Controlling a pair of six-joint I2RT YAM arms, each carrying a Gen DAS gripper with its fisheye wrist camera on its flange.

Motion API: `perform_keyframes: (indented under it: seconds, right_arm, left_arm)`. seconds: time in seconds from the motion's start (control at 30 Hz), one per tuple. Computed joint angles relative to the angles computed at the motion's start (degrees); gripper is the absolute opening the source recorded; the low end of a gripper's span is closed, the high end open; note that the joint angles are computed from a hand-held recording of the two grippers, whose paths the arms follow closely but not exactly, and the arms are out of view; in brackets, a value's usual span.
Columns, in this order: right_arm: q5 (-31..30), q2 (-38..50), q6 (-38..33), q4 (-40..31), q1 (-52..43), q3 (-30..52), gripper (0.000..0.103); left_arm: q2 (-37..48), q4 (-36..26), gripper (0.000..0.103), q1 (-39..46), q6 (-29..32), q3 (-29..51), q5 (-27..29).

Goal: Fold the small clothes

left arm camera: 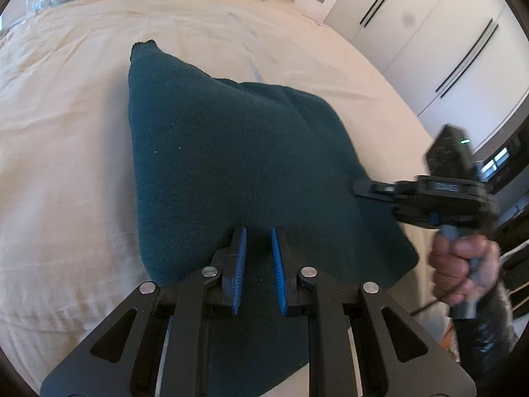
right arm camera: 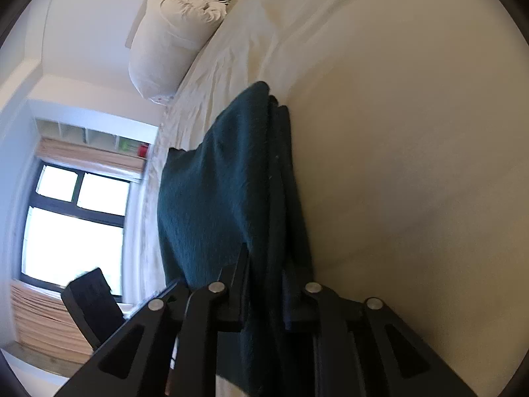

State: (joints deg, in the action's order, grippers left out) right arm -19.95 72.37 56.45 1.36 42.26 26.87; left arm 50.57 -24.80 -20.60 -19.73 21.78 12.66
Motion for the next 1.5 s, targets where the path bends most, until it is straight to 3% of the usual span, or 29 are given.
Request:
perform_keyframes:
  seconds: [0.03, 0.1, 0.17, 0.2, 0.4, 0.73, 0.87, 0.93, 0.97, 1.0, 1.03, 1.07, 1.23, 1.4, 1.5]
  right_arm:
    - [2.18, -2.4, 0.06, -3.23, 2.06, 0.44, 0.035]
    - [6.62, -6.41, -0.19, -7.98, 6.3, 0.34, 0.038]
    - [11.0, -8.25, -0.91, -12.75, 10.34, 0.55, 0.038]
    - [12.07, -9.38, -0.93, -13.94, 10.96, -0.26, 0.033]
    - [12.34, -21.53, 3.45, -16.4, 10.19, -9.0, 0.034]
    - [28.53, -27.96, 6.9, -40.79, 17.29, 0.92, 0.041]
    - [25.15, -26.94, 1.81, -36.02, 13.47, 1.61, 0.05]
    - [22.21, -24.17, -0.98, -32.3, 11.23, 2.01, 0.056]
    - [20.33, -22.95, -2.72, -29.65, 10.01, 1.85, 0.056]
    - [19.35, -21.14, -3.51, -27.46, 9.35, 2.06, 0.057]
    - [18.41, -19.3, -4.18, -25.98, 8.47, 2.62, 0.058]
    - [16.61, -17.72, -5.15, -23.88, 7.18, 2.69, 0.06]
    - [4.34, -6.17, -7.89, -11.21, -1.19, 2.47, 0.065]
    - [-1.14, 2.34, -7.19, -4.29, -4.8, 3.19, 0.066]
    - [-1.79, 6.95, -7.96, -2.99, -3.78, 5.34, 0.062]
  left_arm:
    - [0.7, 0.51, 0.015, 0.21, 0.63, 0.07, -0.17]
    - [1.49, 0.91, 0.015, -0.77, 0.67, 0.29, -1.53]
    - [1.61, 0.95, 0.015, -1.04, 0.28, 0.33, -1.84]
    - [1.86, 1.16, 0.015, -1.03, 0.18, 0.36, -1.85]
    - [0.24, -0.85, 0.015, -4.53, -2.01, 0.91, -4.63]
    - [-1.15, -2.95, 0.015, -6.56, -3.34, 1.63, -6.88]
    - [-7.8, -9.19, 0.015, -5.38, -3.19, 4.15, -10.71]
    - [-10.13, -10.92, 0.019, 0.2, -0.52, 5.34, -10.21]
    - [-9.89, -10.93, 0.034, 2.68, 0.52, 5.51, -8.93]
    - [-8.74, -10.54, 0.066, 6.6, 2.03, 5.55, -6.81]
    - [-7.66, -9.86, 0.077, 9.53, 2.72, 5.23, -5.56]
    - [-7.22, -9.1, 0.08, 11.63, 3.17, 4.69, -4.29]
    - [6.46, -2.46, 0.08, 23.6, 6.21, 3.23, 12.16]
    - [16.9, 2.15, 0.078, 23.42, 5.71, 4.62, 17.13]
    - [22.27, 2.87, 0.062, 24.18, 5.63, 6.93, 21.5]
